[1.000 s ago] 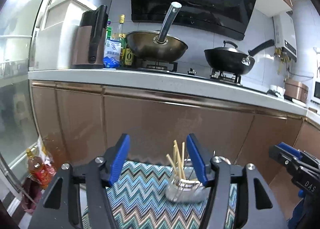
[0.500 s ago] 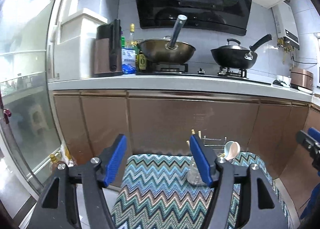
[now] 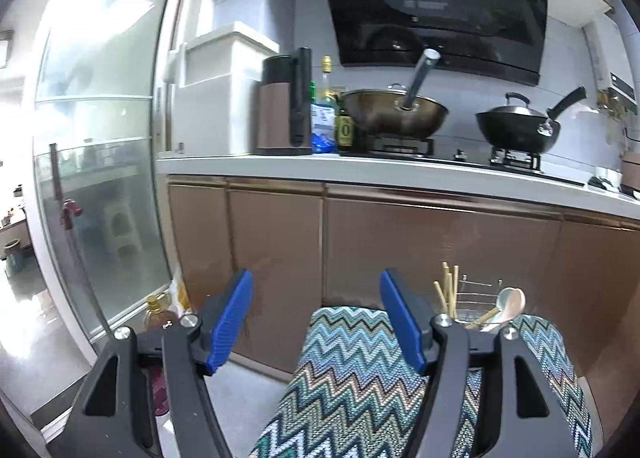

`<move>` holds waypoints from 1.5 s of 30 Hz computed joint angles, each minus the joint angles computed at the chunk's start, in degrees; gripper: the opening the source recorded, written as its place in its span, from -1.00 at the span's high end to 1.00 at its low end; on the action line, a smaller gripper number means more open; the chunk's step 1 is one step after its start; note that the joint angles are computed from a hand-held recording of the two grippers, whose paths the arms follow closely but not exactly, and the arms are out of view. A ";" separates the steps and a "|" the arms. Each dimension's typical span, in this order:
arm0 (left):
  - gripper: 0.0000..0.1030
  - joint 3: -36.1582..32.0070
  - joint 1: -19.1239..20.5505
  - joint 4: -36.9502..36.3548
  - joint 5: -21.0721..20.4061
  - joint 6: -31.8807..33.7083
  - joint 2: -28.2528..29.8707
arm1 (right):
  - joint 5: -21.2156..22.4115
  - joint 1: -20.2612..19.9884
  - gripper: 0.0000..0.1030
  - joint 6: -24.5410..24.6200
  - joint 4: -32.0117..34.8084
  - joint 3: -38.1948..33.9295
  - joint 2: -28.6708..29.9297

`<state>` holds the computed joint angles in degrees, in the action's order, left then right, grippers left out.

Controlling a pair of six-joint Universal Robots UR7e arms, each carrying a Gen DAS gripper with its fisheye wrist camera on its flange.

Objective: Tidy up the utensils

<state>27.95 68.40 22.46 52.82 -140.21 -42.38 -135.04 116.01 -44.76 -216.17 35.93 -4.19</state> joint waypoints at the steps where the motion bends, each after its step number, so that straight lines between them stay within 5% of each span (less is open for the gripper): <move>1: -0.26 1.76 -0.06 -1.53 -0.49 0.42 -0.93 | -0.49 0.09 -0.99 -1.00 -1.25 -0.18 0.17; 14: -0.45 16.29 -1.05 -16.76 -4.55 6.13 -7.98 | -4.37 0.76 -0.99 -6.42 -11.37 3.83 -1.63; 24: -0.49 23.59 -0.92 -23.99 -1.22 8.97 -11.60 | -4.75 1.30 -0.99 -9.62 -13.65 2.80 -1.15; 45: -0.48 24.84 -0.32 -22.91 1.00 7.16 -13.64 | -2.56 2.27 -0.99 -15.08 -17.06 0.27 0.46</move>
